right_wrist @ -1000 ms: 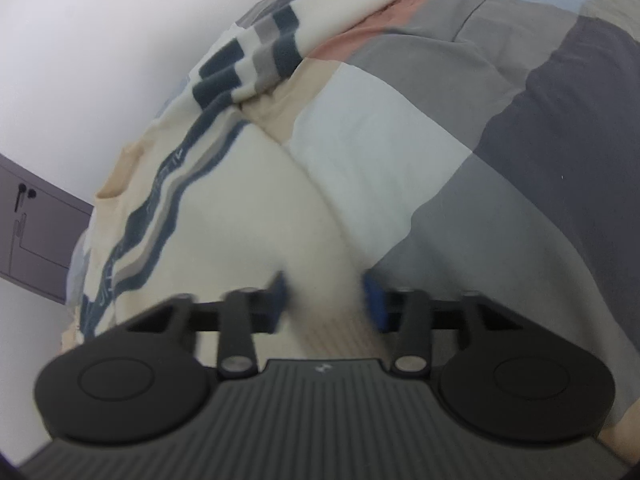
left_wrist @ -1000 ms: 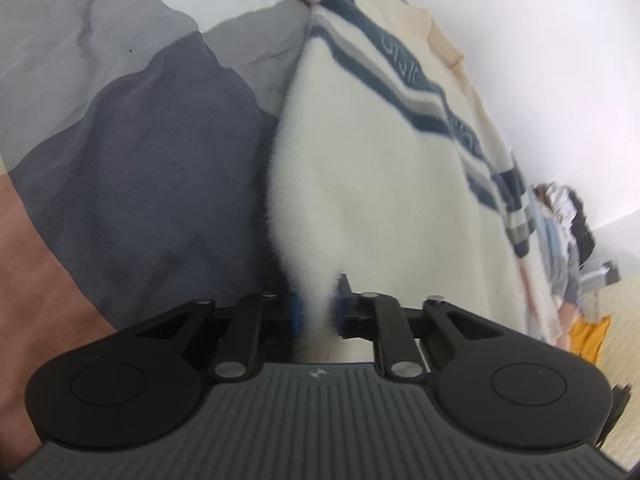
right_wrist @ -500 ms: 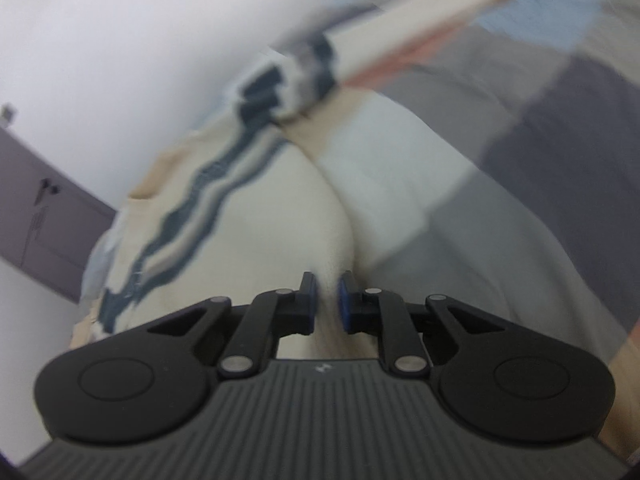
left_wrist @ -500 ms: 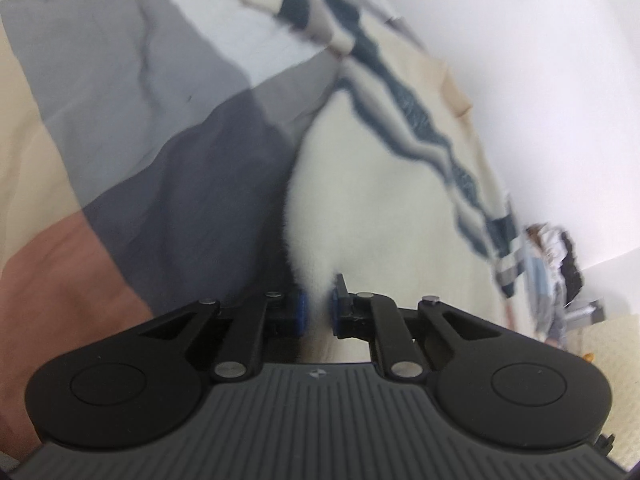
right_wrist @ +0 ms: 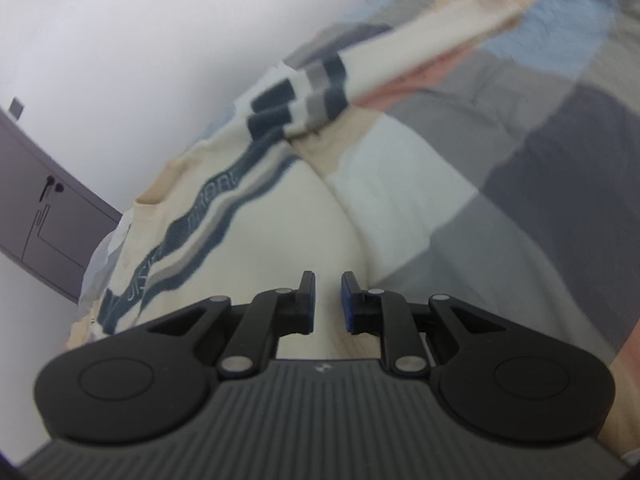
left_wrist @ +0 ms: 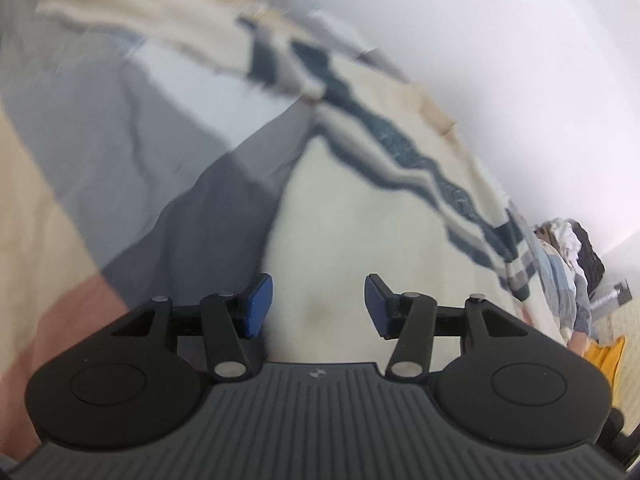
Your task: Fold large clothes
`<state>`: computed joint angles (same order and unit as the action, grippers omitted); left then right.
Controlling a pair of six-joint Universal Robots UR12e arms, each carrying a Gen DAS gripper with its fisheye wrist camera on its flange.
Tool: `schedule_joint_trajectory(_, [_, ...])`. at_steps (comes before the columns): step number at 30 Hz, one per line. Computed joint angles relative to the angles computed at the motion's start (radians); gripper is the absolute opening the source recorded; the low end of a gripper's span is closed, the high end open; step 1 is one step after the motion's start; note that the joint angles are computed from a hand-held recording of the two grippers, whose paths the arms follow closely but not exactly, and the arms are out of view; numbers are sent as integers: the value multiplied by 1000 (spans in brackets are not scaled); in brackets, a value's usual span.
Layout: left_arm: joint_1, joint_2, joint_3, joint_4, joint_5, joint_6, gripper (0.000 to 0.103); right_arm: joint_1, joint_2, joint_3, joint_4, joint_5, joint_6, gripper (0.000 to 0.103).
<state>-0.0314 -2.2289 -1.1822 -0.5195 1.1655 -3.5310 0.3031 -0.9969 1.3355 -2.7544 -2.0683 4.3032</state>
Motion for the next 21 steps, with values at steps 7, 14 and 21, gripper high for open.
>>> schedule_joint_trajectory(7, [-51, -5, 4, 156, 64, 223, 61, 22, 28, -47, -47, -91, -217, 19])
schedule_joint_trajectory(14, [-97, -69, 94, 148, 35, 353, 62, 14, 31, -49, -129, -54, -303, 47])
schedule_joint_trajectory(21, [-140, -157, 214, 21, 65, 463, 62, -17, 10, -22, -191, 12, -261, 57])
